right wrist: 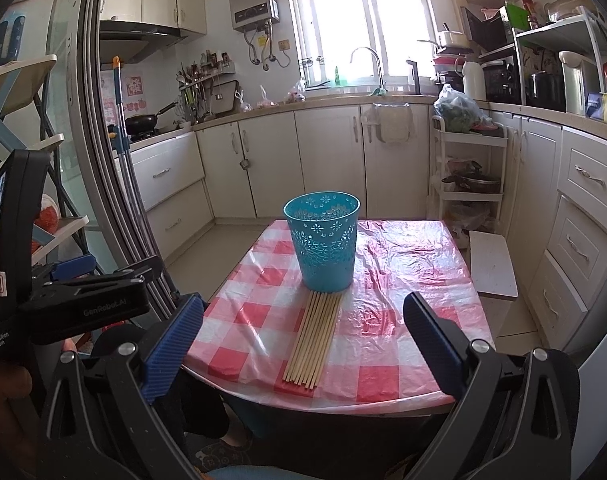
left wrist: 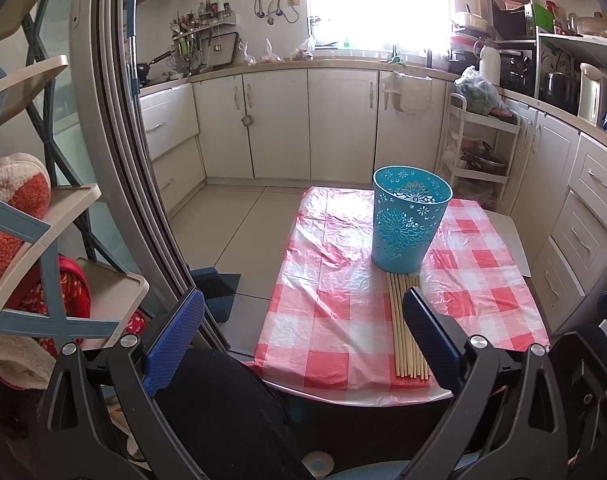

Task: Organize utensils

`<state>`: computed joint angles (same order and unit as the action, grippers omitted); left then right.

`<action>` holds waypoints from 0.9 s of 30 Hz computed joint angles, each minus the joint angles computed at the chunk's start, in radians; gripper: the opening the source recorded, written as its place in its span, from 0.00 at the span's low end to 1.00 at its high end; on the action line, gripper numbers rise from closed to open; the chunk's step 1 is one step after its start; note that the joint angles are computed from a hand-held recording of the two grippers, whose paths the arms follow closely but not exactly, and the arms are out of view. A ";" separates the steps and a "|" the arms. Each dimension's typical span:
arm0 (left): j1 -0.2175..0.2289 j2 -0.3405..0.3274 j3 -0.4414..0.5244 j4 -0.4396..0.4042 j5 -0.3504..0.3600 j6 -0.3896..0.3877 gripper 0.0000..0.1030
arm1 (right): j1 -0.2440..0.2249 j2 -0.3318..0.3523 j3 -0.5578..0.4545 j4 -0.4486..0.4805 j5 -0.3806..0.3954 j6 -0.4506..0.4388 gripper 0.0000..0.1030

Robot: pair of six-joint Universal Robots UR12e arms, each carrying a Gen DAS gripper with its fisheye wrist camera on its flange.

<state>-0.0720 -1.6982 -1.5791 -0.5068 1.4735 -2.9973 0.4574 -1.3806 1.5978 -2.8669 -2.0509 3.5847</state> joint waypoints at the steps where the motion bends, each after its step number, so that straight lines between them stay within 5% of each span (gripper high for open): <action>1: -0.002 -0.005 0.003 -0.004 0.001 0.004 0.93 | -0.004 0.001 -0.001 0.006 0.004 0.003 0.93; 10: -0.017 -0.068 0.045 -0.061 0.011 0.038 0.93 | -0.073 0.054 -0.044 0.172 0.066 -0.015 0.93; 16: -0.019 -0.118 0.084 -0.147 0.029 0.027 0.93 | -0.148 0.108 -0.074 0.328 0.227 0.050 0.52; 22: -0.031 -0.161 0.121 -0.198 0.034 0.022 0.93 | -0.197 0.173 -0.107 0.337 0.344 0.120 0.39; 27: -0.043 -0.192 0.155 -0.220 0.041 0.018 0.93 | -0.208 0.211 -0.148 0.366 0.332 0.086 0.31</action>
